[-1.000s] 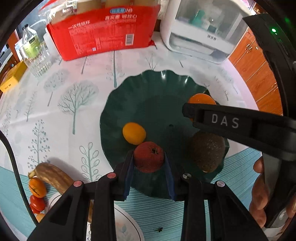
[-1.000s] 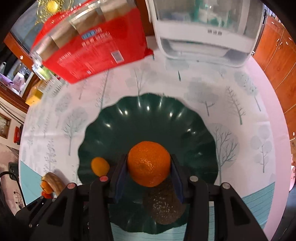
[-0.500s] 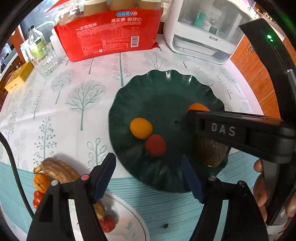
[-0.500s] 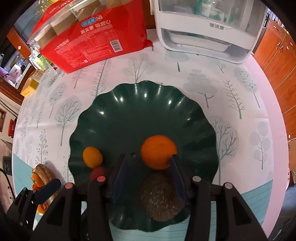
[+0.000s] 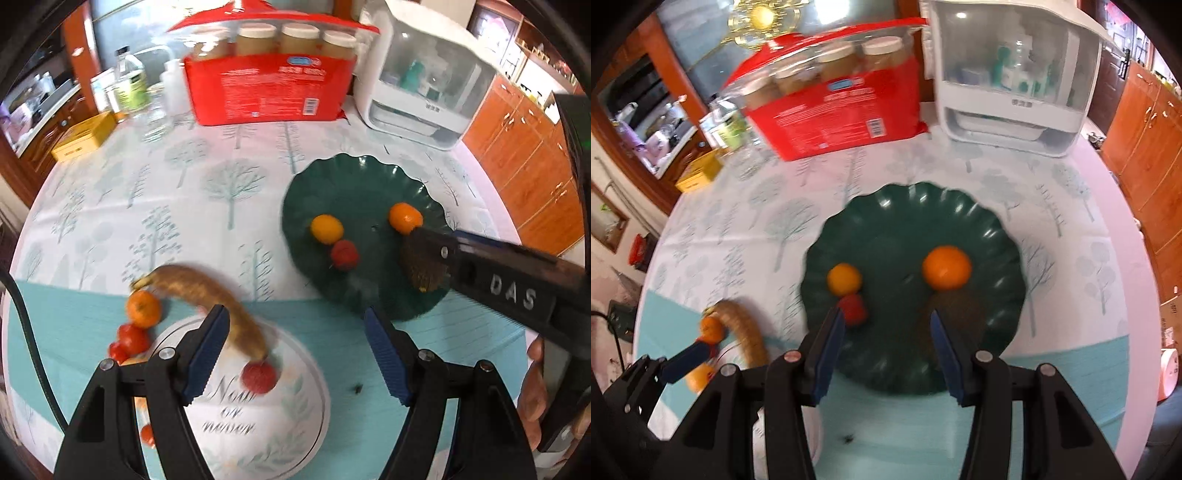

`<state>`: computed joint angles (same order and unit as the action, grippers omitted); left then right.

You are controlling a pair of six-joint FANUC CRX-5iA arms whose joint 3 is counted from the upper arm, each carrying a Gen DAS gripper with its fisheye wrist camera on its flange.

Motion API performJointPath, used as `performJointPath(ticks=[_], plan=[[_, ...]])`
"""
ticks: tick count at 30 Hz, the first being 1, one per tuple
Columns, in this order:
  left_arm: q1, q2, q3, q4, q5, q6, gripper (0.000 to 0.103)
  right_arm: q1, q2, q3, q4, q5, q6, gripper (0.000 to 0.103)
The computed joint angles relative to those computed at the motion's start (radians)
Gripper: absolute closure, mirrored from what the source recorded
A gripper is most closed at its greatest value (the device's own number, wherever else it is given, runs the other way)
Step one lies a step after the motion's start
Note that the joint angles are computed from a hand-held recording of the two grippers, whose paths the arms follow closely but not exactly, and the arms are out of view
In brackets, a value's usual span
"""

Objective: Organize fruits
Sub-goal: 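Lower and release the red apple with the left tool while the right tool releases the mandarin on the plate, then move both open tools back toward the remaining fruit, then grasp the cherry tomato with the left tool while the right tool grasps the red lychee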

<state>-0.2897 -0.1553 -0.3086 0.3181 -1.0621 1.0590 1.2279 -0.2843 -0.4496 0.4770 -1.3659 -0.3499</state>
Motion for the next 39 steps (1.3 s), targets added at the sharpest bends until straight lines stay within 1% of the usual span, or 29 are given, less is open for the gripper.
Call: performJointPath(ticks=[5, 11, 13, 16, 21, 25, 29, 31, 34, 37, 39], plan=[[0.1, -0.104, -0.065, 0.003, -0.01, -0.053, 0.029, 0.082, 0.051, 0.036, 0.031, 0.035, -0.025, 0.054], [0.277, -0.216, -0.142, 0.057, -0.045, -0.141, 0.029, 0.116, 0.125, 0.094, 0.018, 0.086, 0.036, 0.054], [0.329, -0.24, -0.157, 0.071, -0.061, -0.169, 0.029, 0.124, 0.147, 0.112, 0.015, 0.097, 0.054, 0.054], [0.404, -0.278, -0.178, 0.068, -0.072, -0.2, 0.029, 0.131, 0.173, 0.134, 0.01, 0.12, 0.085, 0.054], [0.527, -0.296, -0.209, 0.094, -0.108, -0.264, 0.029, 0.128, 0.201, 0.155, 0.001, 0.153, 0.113, 0.054], [0.592, -0.288, -0.237, 0.086, -0.116, -0.288, 0.029, 0.125, 0.226, 0.164, -0.009, 0.164, 0.14, 0.054], [0.629, -0.254, -0.271, 0.079, -0.127, -0.327, 0.029, 0.114, 0.242, 0.153, -0.036, 0.191, 0.153, 0.054], [0.632, -0.246, -0.292, 0.074, -0.125, -0.342, 0.029, 0.103, 0.247, 0.142, -0.055, 0.212, 0.159, 0.054], [0.607, -0.229, -0.314, 0.055, -0.109, -0.334, 0.029, 0.086, 0.257, 0.132, -0.092, 0.244, 0.167, 0.054], [0.591, -0.198, -0.327, 0.059, -0.094, -0.326, 0.03, 0.074, 0.265, 0.122, -0.11, 0.272, 0.169, 0.054], [0.58, -0.181, -0.334, 0.069, -0.082, -0.327, 0.034, 0.065, 0.273, 0.12, -0.12, 0.286, 0.177, 0.054]])
